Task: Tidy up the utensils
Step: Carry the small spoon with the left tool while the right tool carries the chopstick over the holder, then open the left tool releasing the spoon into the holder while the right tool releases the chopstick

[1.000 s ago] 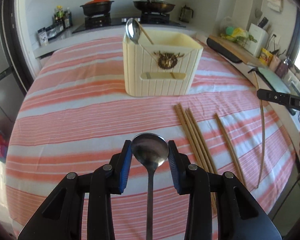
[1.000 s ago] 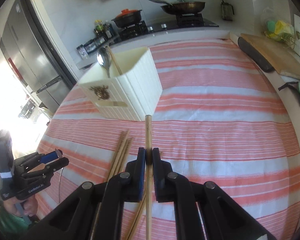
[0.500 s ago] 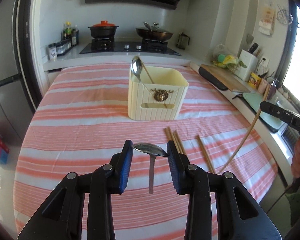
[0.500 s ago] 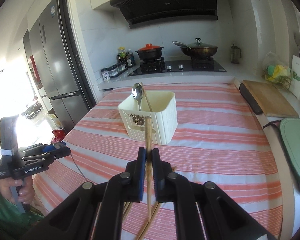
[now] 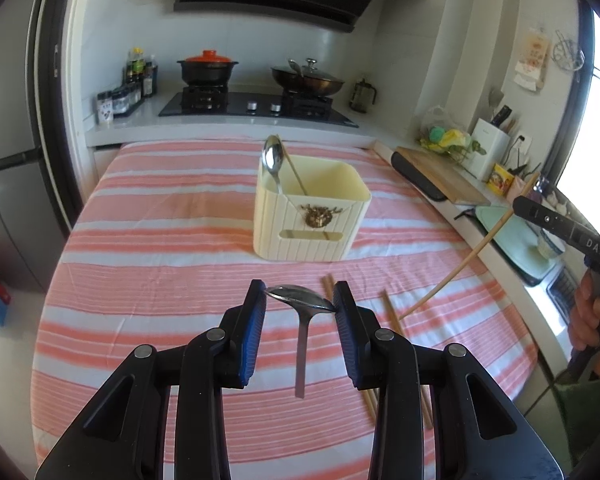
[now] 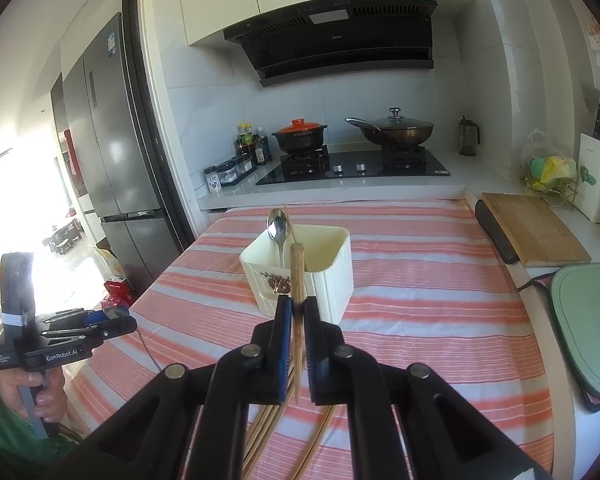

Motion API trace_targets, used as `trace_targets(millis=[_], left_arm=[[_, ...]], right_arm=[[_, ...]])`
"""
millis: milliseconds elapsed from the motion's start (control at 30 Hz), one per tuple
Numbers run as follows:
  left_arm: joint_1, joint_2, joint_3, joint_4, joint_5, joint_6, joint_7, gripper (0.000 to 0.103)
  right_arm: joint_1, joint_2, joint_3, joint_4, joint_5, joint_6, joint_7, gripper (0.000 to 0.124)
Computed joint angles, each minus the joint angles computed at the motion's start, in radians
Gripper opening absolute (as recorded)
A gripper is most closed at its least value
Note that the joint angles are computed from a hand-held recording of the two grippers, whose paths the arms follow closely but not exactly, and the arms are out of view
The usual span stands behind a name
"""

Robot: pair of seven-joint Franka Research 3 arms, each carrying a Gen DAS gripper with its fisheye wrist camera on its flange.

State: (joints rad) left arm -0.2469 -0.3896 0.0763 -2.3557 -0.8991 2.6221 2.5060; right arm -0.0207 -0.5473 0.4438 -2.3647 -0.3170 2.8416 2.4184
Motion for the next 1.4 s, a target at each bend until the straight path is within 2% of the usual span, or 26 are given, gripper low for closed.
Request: trace_targets(millis=[233,400,567,700,800,867,967,1033,1200,1333,1400], left_arm=[[0.013,0.038,0.012,0.117,-0.033,-0.04,0.0,0.035],[0.037,0.106,-0.008,0.254,-0.069,-0.045,-0.01,0.035],[0.064,0.213,-0.059,0.417,-0.101,-0.004,-0.019,0.035],[0.095,0.329,-0.12,0.553,-0.116,0.051,-0.06,0.035],[0.115,0.429,-0.174,0.645,-0.085,0.114,-0.121,0.035],[0.126,0.492,-0.203,0.698,-0.041,0.126,-0.178,0.035],[0.131,0.581,-0.23,0.76,0.073,0.127,-0.285,0.035],[0.126,0.633,-0.236,0.793,0.171,0.106,-0.36,0.035],[0.12,0.742,-0.241,0.875,0.381,-0.021,-0.516,0.035],[0.128,0.806,-0.258,0.926,0.478,-0.081,-0.607,0.035],[0.14,0.83,-0.275,0.947,0.506,-0.096,-0.63,0.035]], right_arm=[[-0.028,0.057,-0.011,0.088,-0.036,-0.013,-0.014,0.007],[-0.066,0.126,-0.015,0.192,-0.105,-0.008,0.005,0.007],[-0.082,0.234,-0.022,0.332,-0.22,-0.014,0.043,0.007],[-0.082,0.34,-0.029,0.444,-0.325,-0.017,0.098,0.007],[-0.082,0.416,-0.031,0.515,-0.441,-0.021,0.161,0.007],[-0.065,0.464,-0.046,0.55,-0.483,-0.029,0.167,0.007],[-0.022,0.532,-0.079,0.591,-0.448,-0.052,0.096,0.007],[0.007,0.576,-0.099,0.617,-0.373,-0.082,0.006,0.007],[0.056,0.68,-0.133,0.694,-0.154,-0.206,-0.204,0.007],[0.089,0.761,-0.166,0.764,-0.056,-0.279,-0.27,0.007],[0.103,0.787,-0.188,0.782,-0.018,-0.275,-0.272,0.007]])
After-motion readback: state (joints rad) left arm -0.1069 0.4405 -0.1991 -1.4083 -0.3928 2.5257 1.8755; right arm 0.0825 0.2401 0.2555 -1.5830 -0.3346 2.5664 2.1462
